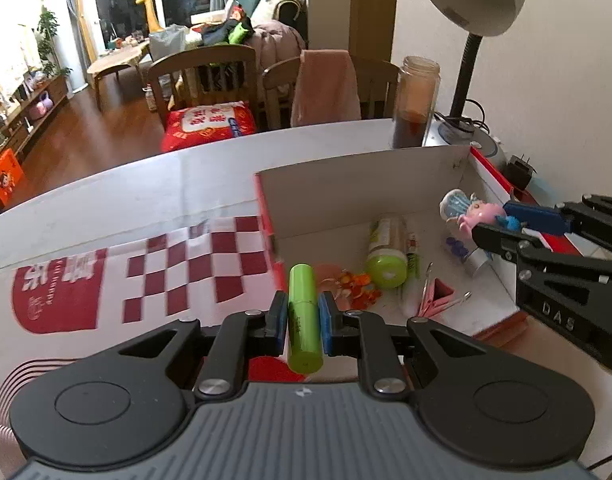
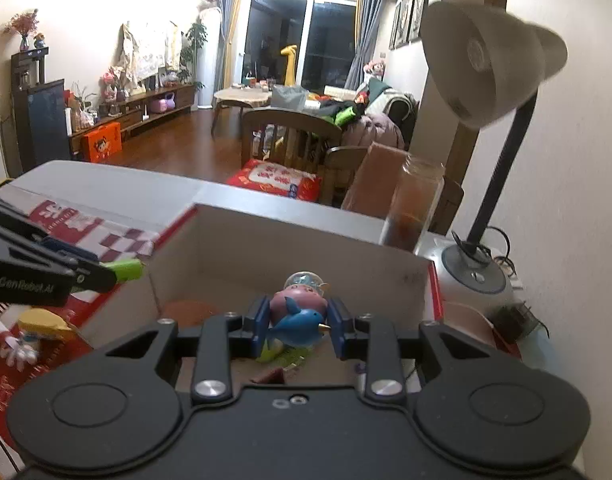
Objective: Organize rigid objects
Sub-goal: 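Carry the highlighter and pig figure with both tools into the red box, then lower both tools into the box and open them to drop the items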
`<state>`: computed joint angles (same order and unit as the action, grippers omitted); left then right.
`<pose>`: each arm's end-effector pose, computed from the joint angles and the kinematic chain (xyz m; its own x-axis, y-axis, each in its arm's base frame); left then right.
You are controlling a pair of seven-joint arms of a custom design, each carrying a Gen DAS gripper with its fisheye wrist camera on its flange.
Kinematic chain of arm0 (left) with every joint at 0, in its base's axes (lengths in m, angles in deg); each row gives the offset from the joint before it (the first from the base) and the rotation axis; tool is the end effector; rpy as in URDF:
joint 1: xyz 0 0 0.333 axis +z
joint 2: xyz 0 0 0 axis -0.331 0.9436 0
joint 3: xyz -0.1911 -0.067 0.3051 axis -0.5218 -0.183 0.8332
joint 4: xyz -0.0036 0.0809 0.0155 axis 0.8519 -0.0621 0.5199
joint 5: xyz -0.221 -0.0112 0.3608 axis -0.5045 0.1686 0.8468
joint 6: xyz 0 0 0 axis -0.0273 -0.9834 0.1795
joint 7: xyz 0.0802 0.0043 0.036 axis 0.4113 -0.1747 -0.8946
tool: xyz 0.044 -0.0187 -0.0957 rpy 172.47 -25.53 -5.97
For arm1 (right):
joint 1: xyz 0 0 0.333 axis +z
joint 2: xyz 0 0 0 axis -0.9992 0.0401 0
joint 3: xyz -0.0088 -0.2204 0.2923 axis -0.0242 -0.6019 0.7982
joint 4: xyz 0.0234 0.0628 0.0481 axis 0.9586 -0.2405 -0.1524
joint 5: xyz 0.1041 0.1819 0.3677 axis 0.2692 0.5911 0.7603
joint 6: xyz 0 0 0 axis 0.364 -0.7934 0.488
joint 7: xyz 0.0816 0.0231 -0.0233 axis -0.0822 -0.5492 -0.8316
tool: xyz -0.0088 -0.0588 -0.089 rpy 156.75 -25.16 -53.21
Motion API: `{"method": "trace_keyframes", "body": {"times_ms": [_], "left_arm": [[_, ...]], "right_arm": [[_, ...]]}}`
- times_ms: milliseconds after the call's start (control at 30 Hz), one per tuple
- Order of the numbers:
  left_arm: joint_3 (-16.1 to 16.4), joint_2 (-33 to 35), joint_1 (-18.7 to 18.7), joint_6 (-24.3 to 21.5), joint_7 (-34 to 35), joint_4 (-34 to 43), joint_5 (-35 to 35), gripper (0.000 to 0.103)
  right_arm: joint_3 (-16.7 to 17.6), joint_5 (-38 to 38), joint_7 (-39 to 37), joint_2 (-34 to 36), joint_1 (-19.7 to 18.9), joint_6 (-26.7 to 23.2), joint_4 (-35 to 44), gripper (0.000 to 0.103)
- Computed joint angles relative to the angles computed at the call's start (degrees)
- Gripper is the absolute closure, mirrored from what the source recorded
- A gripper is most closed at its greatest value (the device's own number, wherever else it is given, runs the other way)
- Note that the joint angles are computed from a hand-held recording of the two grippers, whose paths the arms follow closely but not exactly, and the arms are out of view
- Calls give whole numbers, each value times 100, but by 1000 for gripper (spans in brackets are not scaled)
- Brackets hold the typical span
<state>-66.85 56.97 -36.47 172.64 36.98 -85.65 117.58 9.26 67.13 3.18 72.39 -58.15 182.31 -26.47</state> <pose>0.6913 -0.2121 0.3962 -0.0243 -0.9997 -0.0084 -0.7593 0.0239 -0.6504 0.6891 0.3139 0.3485 0.4381 -0.8911 0.1182 -0.4541 -0.3329 -0.8264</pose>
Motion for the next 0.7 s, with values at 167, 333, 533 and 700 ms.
{"method": "trace_keyframes", "body": {"times_ms": [167, 333, 533, 700], "left_arm": [[-270, 532, 124, -273, 481, 666, -401, 87], [-280, 1087, 36, -579, 845, 1386, -708, 87], [-250, 1636, -79, -854, 1181, 2097, -925, 86], [-352, 2001, -57, -1280, 1503, 2633, -1186, 86]], "right_arm": [[106, -160, -19, 198, -203, -254, 215, 73], [50, -270, 50, 392, -242, -518, 464, 73], [143, -480, 113, 622, -415, -824, 768, 73], [213, -648, 175, 781, -512, -1158, 1002, 73]]}}
